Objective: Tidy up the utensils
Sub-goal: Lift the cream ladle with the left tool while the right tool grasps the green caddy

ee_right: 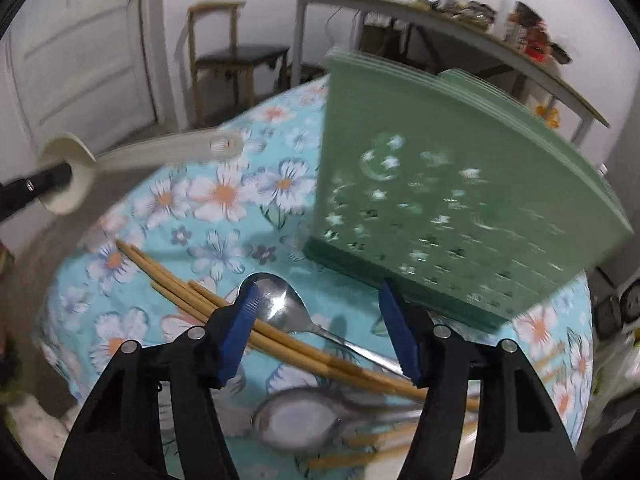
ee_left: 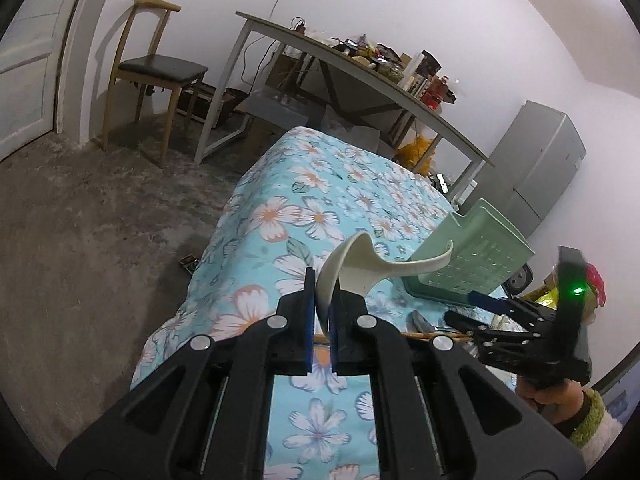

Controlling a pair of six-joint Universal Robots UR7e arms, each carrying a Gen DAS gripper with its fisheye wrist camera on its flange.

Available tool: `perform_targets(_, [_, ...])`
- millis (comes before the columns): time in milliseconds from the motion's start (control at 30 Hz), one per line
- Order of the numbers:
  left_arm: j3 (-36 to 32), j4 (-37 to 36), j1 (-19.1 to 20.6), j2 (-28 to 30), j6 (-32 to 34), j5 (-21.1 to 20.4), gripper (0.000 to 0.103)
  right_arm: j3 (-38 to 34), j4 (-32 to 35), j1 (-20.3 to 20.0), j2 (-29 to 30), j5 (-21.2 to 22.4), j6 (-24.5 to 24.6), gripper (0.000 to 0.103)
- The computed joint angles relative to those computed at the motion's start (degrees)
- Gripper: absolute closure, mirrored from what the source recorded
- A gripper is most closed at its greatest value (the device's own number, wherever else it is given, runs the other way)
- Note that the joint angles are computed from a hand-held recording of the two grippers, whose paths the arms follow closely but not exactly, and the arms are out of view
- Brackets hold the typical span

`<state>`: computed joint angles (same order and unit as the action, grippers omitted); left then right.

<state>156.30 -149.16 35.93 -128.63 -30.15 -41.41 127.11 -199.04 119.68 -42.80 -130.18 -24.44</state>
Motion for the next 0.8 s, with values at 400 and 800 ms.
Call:
perform_targets(400, [-0.09, -11.81, 7.89, 6.47, 5.86, -5.72, 0.098, -1.57, 8.75, 0.14, 0.63, -0.26, 1.37, 0.047])
perform_targets(800, [-0.35, -14.41, 9.94, 8.21, 6.99, -7.05, 0.098, -4.58, 12.13, 3.76, 3.17, -3.54, -0.45, 0.047])
